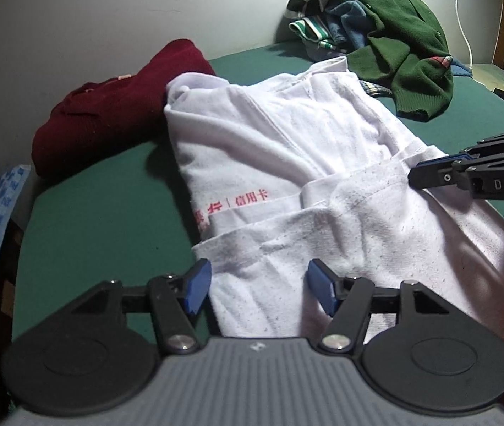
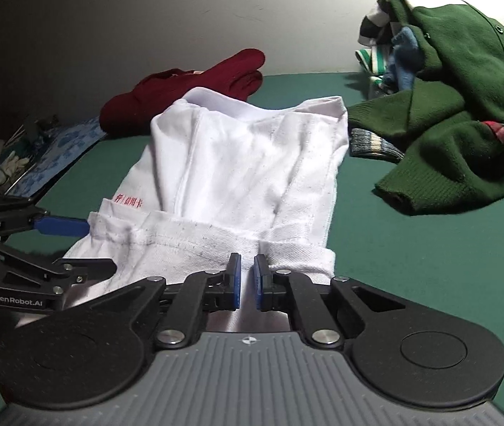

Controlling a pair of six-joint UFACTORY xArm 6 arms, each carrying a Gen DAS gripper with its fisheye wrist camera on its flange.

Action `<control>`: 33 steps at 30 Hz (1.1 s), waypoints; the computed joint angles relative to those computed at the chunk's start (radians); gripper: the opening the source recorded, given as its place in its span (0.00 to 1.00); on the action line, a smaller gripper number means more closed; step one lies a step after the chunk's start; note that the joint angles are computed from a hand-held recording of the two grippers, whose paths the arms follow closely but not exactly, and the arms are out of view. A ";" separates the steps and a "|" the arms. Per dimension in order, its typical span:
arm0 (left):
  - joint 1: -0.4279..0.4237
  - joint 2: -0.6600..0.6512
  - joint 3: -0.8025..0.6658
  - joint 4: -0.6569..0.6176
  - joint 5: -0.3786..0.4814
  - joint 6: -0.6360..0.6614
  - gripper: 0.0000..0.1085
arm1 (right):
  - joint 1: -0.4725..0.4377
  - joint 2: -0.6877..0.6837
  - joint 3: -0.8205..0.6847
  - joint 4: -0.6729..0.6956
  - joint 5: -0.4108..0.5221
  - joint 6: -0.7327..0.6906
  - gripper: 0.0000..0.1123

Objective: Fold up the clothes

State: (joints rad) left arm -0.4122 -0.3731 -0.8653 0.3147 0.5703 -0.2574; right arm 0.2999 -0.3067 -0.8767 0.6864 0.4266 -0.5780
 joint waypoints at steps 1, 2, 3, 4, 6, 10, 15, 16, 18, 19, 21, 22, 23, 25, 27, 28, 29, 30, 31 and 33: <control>-0.001 -0.017 0.005 -0.004 0.012 0.005 0.54 | -0.003 -0.012 0.002 -0.022 0.007 0.024 0.08; 0.000 -0.043 0.016 -0.031 0.020 0.023 0.54 | -0.015 -0.031 0.002 -0.006 0.035 0.016 0.15; 0.000 -0.071 0.029 -0.073 0.033 0.048 0.55 | -0.033 -0.060 0.007 0.020 0.074 -0.001 0.18; 0.000 -0.099 0.042 -0.116 0.049 0.072 0.56 | -0.053 -0.090 0.014 0.041 0.115 -0.015 0.22; -0.007 -0.162 0.076 -0.143 0.089 0.069 0.57 | -0.093 -0.154 0.034 0.037 0.186 -0.001 0.32; -0.026 -0.283 0.145 -0.170 0.204 -0.001 0.59 | -0.176 -0.284 0.101 -0.060 0.334 0.131 0.34; -0.054 -0.400 0.217 -0.213 0.302 -0.089 0.59 | -0.261 -0.411 0.190 -0.049 0.481 0.268 0.35; -0.057 -0.412 0.224 -0.226 0.305 -0.099 0.60 | -0.269 -0.427 0.203 -0.029 0.494 0.282 0.35; -0.059 -0.424 0.232 -0.267 0.299 -0.096 0.62 | -0.269 -0.441 0.216 0.006 0.515 0.298 0.37; -0.062 -0.426 0.235 -0.280 0.292 -0.096 0.63 | -0.264 -0.443 0.219 0.019 0.526 0.302 0.37; -0.070 -0.428 0.241 -0.303 0.277 -0.100 0.63 | -0.246 -0.447 0.226 0.032 0.534 0.311 0.37; -0.074 -0.426 0.242 -0.313 0.267 -0.105 0.63 | -0.228 -0.452 0.234 0.027 0.513 0.316 0.37; -0.077 -0.425 0.244 -0.326 0.258 -0.109 0.63 | -0.212 -0.455 0.239 0.022 0.494 0.321 0.38; -0.078 -0.418 0.244 -0.369 0.240 -0.102 0.62 | -0.185 -0.453 0.245 0.016 0.460 0.328 0.38; -0.084 -0.412 0.248 -0.404 0.218 -0.095 0.61 | -0.165 -0.450 0.245 0.000 0.441 0.322 0.37; -0.092 -0.411 0.252 -0.388 0.207 -0.108 0.61 | -0.154 -0.450 0.246 -0.014 0.431 0.306 0.35; -0.101 -0.412 0.255 -0.365 0.199 -0.121 0.58 | -0.143 -0.453 0.252 -0.029 0.414 0.296 0.30; -0.106 -0.414 0.259 -0.343 0.195 -0.132 0.56 | -0.132 -0.457 0.260 -0.045 0.395 0.289 0.28; -0.107 -0.418 0.262 -0.329 0.194 -0.144 0.49 | -0.125 -0.460 0.268 -0.053 0.377 0.285 0.24; -0.091 -0.424 0.264 -0.337 0.201 -0.144 0.30 | -0.114 -0.466 0.279 -0.074 0.352 0.302 0.18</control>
State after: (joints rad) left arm -0.5034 -0.7970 -0.6009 -0.0225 0.7711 -0.4017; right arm 0.1857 -0.7725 -0.5973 0.6120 0.7788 -0.2755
